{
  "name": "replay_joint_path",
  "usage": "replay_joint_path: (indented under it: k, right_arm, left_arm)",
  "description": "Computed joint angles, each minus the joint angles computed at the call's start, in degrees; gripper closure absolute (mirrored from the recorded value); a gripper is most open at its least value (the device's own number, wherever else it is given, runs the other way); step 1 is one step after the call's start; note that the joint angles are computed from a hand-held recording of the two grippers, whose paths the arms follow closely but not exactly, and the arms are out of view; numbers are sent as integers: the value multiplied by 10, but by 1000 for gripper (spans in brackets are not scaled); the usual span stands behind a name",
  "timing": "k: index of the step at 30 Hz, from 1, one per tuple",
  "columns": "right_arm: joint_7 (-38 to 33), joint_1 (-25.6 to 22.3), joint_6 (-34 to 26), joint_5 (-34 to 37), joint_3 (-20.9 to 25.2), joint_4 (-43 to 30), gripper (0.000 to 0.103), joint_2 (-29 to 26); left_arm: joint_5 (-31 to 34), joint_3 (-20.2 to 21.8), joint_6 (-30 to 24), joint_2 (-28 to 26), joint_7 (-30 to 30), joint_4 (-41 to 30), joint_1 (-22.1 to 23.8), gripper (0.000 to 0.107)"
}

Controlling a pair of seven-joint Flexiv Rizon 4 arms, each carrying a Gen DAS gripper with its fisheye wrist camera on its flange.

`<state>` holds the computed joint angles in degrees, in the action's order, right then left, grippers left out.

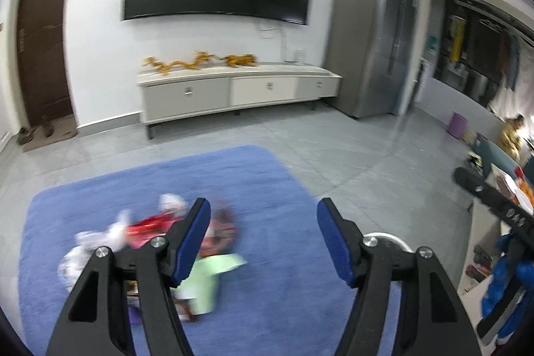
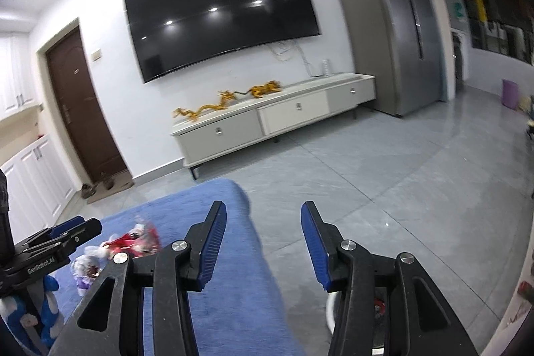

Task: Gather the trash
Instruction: 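Move both grippers back to the pile and grasp the white plastic bag with the left gripper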

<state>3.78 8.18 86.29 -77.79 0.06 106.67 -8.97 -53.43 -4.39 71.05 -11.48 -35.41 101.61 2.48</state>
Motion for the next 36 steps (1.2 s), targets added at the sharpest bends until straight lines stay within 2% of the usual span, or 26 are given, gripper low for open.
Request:
replay_joint_path:
  k: [5,11,17,22,26,30,32,36]
  right_arm:
    - [-63,27,-3,55,5,-28,58,-38]
    - [-202,62,-23,202,30,-74,57,-101]
    - [-368,69,-71,358,104,-175,55,-195]
    - [-477,69,-123,451,164,-273,55,-273]
    - [-539,75,-161,507,194,-342,55,-321]
    - [-576,85,-180,551,205,-389,55,-353]
    - [-591,84,-190,579,213,-409,58,-364]
    - [-630,81,-216,630,231,-446,75,-385]
  left_arm:
    - [8,26,-7,-20,-24,-5,40,42]
    - [50,43,-22,-63,-87,-28,96,39]
    - [100,39,-50,-100,-121,-53,128,38]
    - [128,32,-73,-126,-144,-70,141,38]
    - [137,28,-87,-136,-154,-75,151,38]
    - [138,27,-102,-143,-163,-75,160,38]
    - [130,22,-109,-142,-160,-69,165,38]
    - [105,14,-107,-140,-147,-62,170,40]
